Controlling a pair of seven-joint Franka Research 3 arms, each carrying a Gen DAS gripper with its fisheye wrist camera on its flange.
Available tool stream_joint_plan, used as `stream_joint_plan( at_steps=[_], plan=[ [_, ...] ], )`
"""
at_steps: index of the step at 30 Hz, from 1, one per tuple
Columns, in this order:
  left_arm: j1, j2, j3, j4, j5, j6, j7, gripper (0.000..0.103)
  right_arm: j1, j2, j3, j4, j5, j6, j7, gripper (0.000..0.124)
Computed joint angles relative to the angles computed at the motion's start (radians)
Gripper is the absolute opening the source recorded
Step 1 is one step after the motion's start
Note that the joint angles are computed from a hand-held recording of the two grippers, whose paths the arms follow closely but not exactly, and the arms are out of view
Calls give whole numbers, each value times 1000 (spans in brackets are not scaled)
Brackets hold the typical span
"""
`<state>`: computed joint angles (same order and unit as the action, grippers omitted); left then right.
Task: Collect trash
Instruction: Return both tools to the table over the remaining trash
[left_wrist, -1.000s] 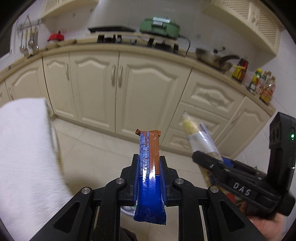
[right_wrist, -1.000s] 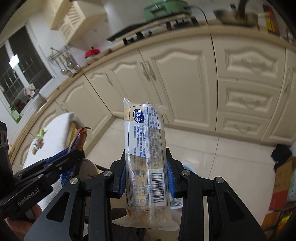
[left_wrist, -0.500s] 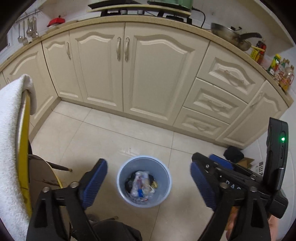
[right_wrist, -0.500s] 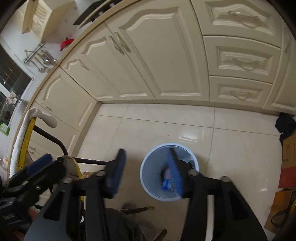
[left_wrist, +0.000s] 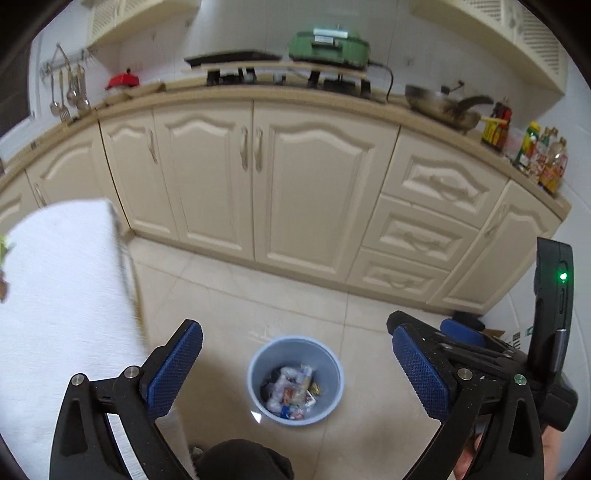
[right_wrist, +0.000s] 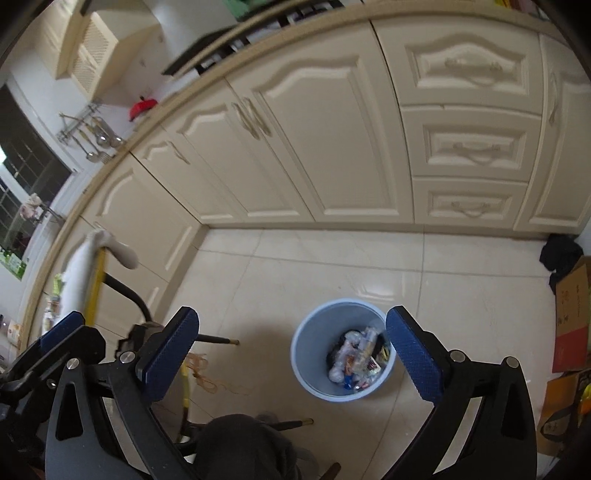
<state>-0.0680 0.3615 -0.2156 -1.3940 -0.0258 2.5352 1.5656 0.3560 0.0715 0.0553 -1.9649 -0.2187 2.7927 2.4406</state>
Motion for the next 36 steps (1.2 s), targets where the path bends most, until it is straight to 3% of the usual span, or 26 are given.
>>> stream_joint_plan(
  at_steps=[6, 10, 17, 27, 36],
  plan=[
    [44, -298, 15, -351, -100, 153, 60, 102, 24, -40, 23, 44, -116, -6, 74, 103],
    [25, -458, 69, -512, -163, 206, 112, 102, 41, -41, 47, 93, -166, -11, 100, 103],
    [-10, -704, 172, -727, -153, 263, 83, 102, 102, -15, 73, 205, -250, -48, 121, 103],
    [41, -1047, 234, -970, 10, 271, -81, 102, 235, 63, 74, 405, -377, -98, 122, 103],
    [111, -1376, 278, -1146, 119, 191, -183, 102, 356, 150, 51, 571, -449, -141, 97, 103]
  ],
)
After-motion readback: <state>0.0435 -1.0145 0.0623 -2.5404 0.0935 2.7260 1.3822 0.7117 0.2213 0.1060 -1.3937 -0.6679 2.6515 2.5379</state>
